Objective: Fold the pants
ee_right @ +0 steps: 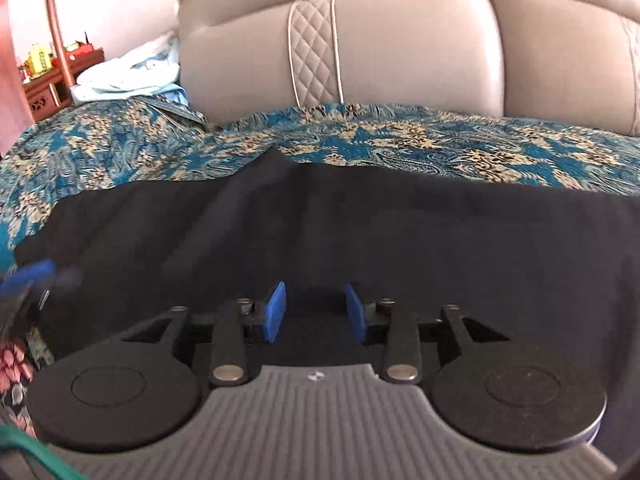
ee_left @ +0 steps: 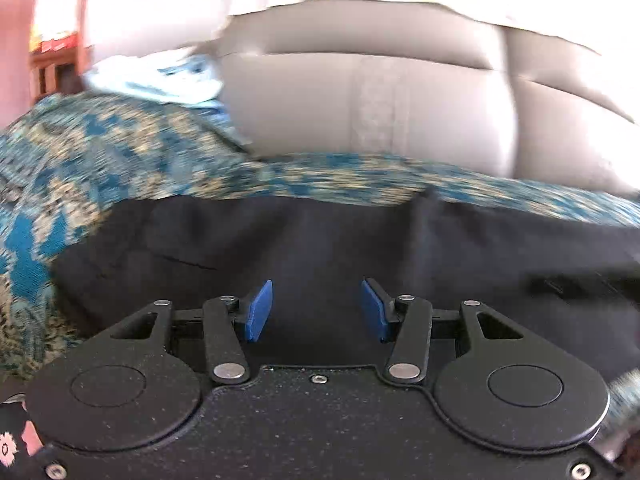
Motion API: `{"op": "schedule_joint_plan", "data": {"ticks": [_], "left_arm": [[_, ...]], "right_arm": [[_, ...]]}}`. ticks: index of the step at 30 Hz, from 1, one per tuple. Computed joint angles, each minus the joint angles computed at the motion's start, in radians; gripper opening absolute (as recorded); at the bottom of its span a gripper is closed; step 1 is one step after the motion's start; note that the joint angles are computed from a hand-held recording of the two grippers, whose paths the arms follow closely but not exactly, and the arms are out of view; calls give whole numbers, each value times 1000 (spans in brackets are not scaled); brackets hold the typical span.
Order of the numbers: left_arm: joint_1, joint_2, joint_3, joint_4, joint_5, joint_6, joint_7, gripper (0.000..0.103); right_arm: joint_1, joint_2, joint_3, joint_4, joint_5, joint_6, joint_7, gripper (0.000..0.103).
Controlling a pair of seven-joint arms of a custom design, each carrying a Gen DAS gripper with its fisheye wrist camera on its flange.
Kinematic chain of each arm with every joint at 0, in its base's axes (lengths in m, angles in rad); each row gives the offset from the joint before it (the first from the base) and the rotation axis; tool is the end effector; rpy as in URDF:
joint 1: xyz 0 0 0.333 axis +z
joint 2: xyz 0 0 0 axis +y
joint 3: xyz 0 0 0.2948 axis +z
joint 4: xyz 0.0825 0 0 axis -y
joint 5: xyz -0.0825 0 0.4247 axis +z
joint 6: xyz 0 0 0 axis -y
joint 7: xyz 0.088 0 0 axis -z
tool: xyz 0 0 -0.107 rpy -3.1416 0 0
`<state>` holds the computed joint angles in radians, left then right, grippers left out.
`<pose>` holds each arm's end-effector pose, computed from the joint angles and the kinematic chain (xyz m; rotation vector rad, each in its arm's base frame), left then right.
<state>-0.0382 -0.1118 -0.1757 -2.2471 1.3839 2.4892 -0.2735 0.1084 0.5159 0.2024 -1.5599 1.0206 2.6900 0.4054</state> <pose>0.5555 -0.1264 0.4033 -1.9101 1.0209 -0.6028 0.7329 0.1820 0.3689 -1.9601 1.0282 -0.2652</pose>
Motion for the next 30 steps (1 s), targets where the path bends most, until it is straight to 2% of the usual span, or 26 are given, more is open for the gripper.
{"op": "schedule_joint_plan", "data": {"ticks": [2,5,7,9,17,23,25,28,30], "left_arm": [[3,33,4,27,-49,-58,7,47],[0,71,17,53,-155,-129,34,48],[5,62,33,32,-234,-107,20,48],[14,34,38,-7,-211,-68,-58,48],[23,8,25,-37,-250,-82,-50,55],[15,21,18,-17,-267,-109,-18,56],[14,22,20,-17,-268,-109,-20,57],[15,20,22,-19,-267,-103,-21,57],[15,21,22,-19,-267,-103,-14,57]], "right_arm": [[-23,-40,25,-61,60,13,-71,58],[-26,-79,26,-121,113,13,-141,59],[-30,-101,26,-157,164,15,-197,60],[-28,-123,20,-189,204,14,-247,60],[-18,-194,-31,-283,298,-45,-337,61],[-38,-172,-75,-245,299,-137,-259,62],[-41,-147,-85,-206,281,-120,-213,62],[-44,-102,-102,-136,213,-63,-115,68],[-35,-52,-128,-66,118,-4,20,68]]}}
